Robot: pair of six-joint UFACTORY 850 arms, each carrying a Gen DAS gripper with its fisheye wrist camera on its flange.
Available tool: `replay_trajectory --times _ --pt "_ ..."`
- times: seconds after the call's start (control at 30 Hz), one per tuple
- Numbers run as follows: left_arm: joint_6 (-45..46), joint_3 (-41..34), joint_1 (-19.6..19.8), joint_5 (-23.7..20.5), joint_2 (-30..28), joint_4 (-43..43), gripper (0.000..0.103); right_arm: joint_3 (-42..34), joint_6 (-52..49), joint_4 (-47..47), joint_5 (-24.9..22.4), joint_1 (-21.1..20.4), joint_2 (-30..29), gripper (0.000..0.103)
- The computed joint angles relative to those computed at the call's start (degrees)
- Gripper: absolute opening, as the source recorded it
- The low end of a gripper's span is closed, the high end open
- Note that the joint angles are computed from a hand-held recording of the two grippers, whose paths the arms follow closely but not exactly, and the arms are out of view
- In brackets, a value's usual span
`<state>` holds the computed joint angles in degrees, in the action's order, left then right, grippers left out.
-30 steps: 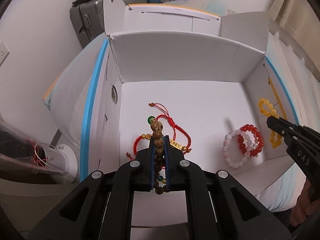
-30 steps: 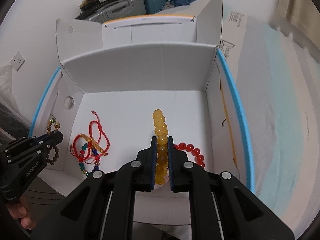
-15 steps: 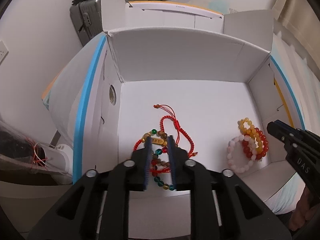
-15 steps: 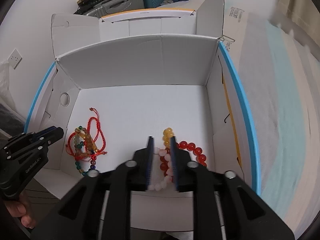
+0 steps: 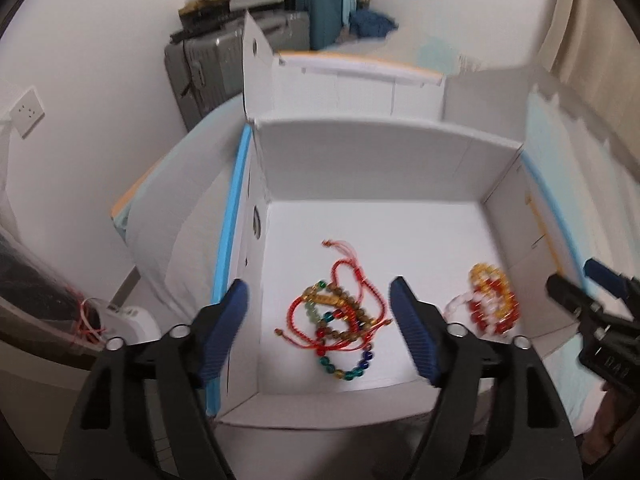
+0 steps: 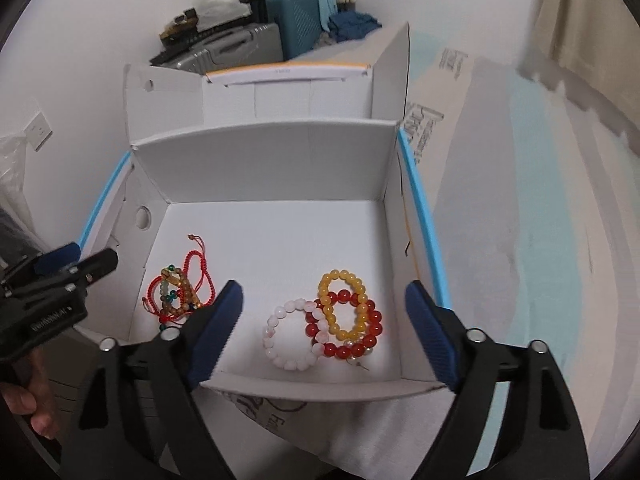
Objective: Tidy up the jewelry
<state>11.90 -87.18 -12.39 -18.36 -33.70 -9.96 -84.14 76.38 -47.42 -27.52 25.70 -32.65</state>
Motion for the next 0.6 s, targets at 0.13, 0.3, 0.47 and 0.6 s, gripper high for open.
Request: replay_trajectory --times 0.13,0.3,0.47,0.6 --pt "1.46 4.07 -0.07 3.42 3.48 -1.61 0.092 2.62 5.54 -5.92 -0.18 1.36 2.33 0.092" --pt "-1.82 8.27 -0.54 6.11 6.84 2.66 0.097 5.16 11.26 -11.11 -0.88 2.98 4.46 0.095" --pt "-2.38 11.78 -0.35 8.07 9.46 4.08 0.097 7.78 16.12 -14.87 -0.98 4.45 6.61 0.095" --pt "3.07 14.55 0.33 9.18 11.7 -1.99 0.097 9.36 19.56 -17.62 -2.09 5.73 8.09 0.095"
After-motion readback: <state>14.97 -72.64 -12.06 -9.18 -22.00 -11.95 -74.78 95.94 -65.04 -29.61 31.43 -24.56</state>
